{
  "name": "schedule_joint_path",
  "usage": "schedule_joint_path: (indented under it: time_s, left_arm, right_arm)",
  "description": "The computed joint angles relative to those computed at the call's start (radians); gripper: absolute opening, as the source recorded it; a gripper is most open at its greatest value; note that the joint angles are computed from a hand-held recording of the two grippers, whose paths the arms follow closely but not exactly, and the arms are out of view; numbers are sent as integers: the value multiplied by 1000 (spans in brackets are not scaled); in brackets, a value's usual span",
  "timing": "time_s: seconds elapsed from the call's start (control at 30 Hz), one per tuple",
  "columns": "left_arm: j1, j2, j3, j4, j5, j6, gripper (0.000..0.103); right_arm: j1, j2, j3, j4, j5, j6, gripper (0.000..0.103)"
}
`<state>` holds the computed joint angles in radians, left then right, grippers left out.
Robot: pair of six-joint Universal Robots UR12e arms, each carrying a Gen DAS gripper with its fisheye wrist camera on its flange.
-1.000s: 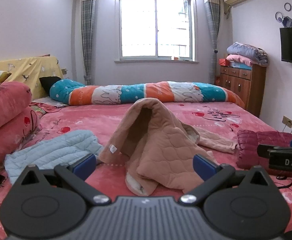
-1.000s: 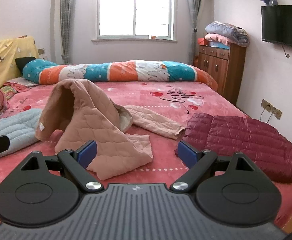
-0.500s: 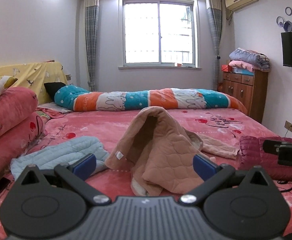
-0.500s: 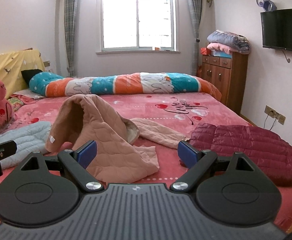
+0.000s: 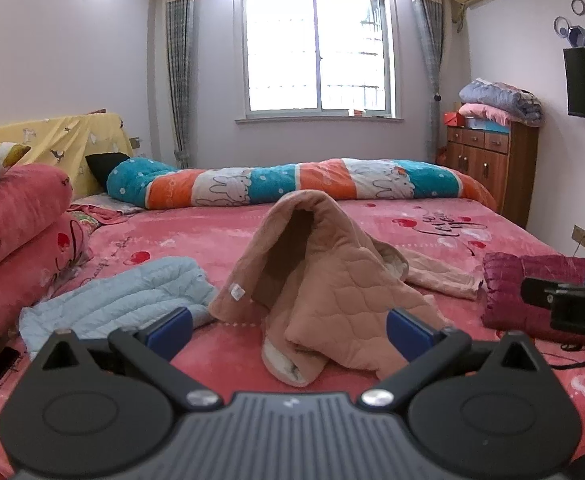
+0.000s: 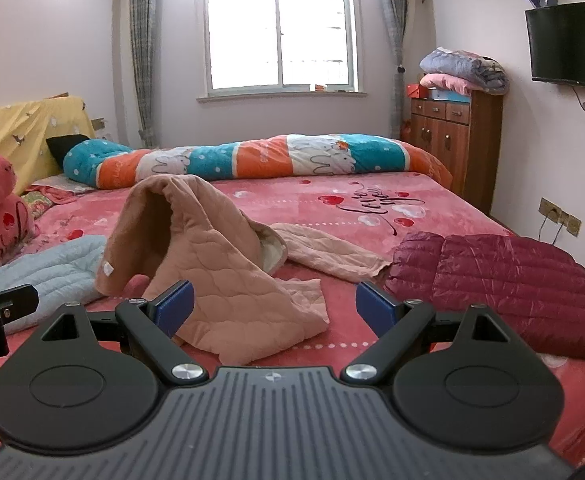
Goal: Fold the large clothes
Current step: 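Move both grippers open toward the tan quilted jacket on the bed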
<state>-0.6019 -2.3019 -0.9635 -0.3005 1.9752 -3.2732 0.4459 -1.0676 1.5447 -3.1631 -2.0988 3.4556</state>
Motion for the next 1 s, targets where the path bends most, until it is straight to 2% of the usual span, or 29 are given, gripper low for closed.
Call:
schedule_joint_path:
  time_s: [0.27, 0.43, 0.6, 0.77, 0.9, 1.0]
  left_arm:
    - [5, -16, 18, -45, -34, -18, 102]
    - [7, -28, 30, -74, -33, -22, 102]
    - [13, -51, 45, -85, -27, -34, 102]
    - [21, -89, 52, -36, -62, 8, 102]
    - [25, -127, 77, -35, -87, 59, 102]
    - [34, -151, 108, -62, -124, 29, 100]
  right_arm:
    - [-4, 7, -4, 22, 4, 18, 103]
    - [-9, 17, -5, 23, 33, 28, 103]
    - [-17, 38, -1, 16, 27, 7, 103]
    - [-41, 44, 15, 34, 75, 40, 103]
    - [-62, 46, 32, 24, 115, 68, 103]
    - [-82, 48, 40, 24, 152, 101, 103]
